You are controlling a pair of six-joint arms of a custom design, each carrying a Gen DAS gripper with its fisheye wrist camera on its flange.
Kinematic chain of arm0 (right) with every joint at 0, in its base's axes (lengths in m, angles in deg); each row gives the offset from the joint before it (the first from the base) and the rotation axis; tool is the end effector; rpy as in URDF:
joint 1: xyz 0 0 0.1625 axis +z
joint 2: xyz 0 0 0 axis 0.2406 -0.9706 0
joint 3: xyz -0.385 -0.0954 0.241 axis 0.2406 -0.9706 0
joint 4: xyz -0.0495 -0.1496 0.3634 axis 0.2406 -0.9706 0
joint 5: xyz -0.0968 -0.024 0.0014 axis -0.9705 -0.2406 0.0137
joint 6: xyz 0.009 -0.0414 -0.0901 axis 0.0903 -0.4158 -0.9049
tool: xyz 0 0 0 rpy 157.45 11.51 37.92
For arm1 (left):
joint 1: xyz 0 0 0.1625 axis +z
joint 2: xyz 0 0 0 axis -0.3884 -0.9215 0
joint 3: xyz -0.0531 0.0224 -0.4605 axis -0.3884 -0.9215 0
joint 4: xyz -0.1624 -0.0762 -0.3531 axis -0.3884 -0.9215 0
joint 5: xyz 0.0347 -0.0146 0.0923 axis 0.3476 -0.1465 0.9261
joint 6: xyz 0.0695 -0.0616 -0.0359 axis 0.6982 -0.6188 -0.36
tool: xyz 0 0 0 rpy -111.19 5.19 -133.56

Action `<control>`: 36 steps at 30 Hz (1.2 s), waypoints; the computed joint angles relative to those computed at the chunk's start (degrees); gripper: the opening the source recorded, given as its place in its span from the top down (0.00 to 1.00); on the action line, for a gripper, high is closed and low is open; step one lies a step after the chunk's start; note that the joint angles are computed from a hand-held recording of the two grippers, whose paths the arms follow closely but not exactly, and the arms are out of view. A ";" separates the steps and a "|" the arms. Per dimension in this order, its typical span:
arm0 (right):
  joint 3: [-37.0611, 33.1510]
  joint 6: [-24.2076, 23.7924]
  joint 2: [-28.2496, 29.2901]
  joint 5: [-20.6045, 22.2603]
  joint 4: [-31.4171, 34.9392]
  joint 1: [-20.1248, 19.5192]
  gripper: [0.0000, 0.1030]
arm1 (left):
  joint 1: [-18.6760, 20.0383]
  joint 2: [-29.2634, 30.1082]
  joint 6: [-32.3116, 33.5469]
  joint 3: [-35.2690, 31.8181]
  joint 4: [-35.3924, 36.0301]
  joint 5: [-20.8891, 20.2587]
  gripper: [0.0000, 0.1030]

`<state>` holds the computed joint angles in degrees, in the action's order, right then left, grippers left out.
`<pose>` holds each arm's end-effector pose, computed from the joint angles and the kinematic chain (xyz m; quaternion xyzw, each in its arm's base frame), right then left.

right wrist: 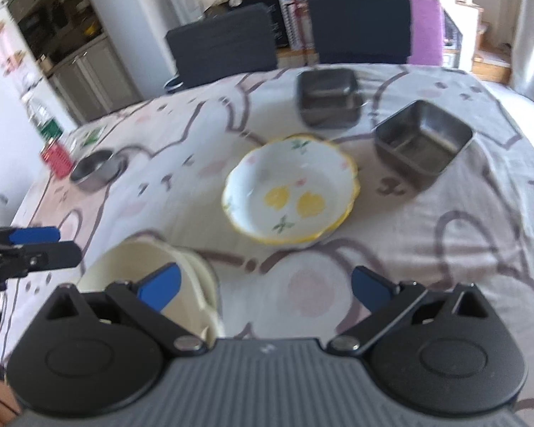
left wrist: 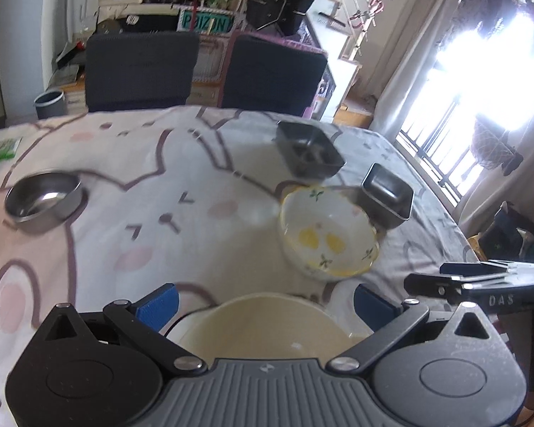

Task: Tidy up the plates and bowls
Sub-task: 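Move both grippers to the yellow-rimmed lemon bowl and close on its rim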

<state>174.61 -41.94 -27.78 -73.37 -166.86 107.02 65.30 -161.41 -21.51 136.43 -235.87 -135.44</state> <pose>0.2994 -0.3847 0.1839 -0.0030 -0.9008 0.3265 0.2862 -0.2241 -0.4471 0.2841 0.2937 0.9204 -0.2075 0.1533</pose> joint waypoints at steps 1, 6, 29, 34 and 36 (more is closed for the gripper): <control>0.09 -0.19 -0.23 -0.75 -0.72 -0.31 0.00 | -0.19 0.62 0.44 -0.13 -0.50 -0.08 0.00; 0.51 -1.80 -0.52 -3.22 -5.36 -1.94 0.00 | -0.60 3.86 1.48 -2.13 -0.92 0.20 0.00; -4.27 1.38 -0.15 0.20 -1.28 -11.74 0.30 | 7.94 18.49 6.62 -14.05 3.12 -4.89 0.58; -6.41 2.17 1.44 0.25 1.75 -11.54 0.48 | 8.19 20.09 6.13 -15.63 3.04 -6.93 0.70; -6.98 2.66 2.03 -0.64 1.98 -11.46 0.54 | 7.96 21.19 6.09 -16.39 2.66 -7.28 0.73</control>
<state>167.63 -39.28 -25.74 -74.01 -164.88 95.56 73.26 -140.22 -15.42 120.04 -233.21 -142.72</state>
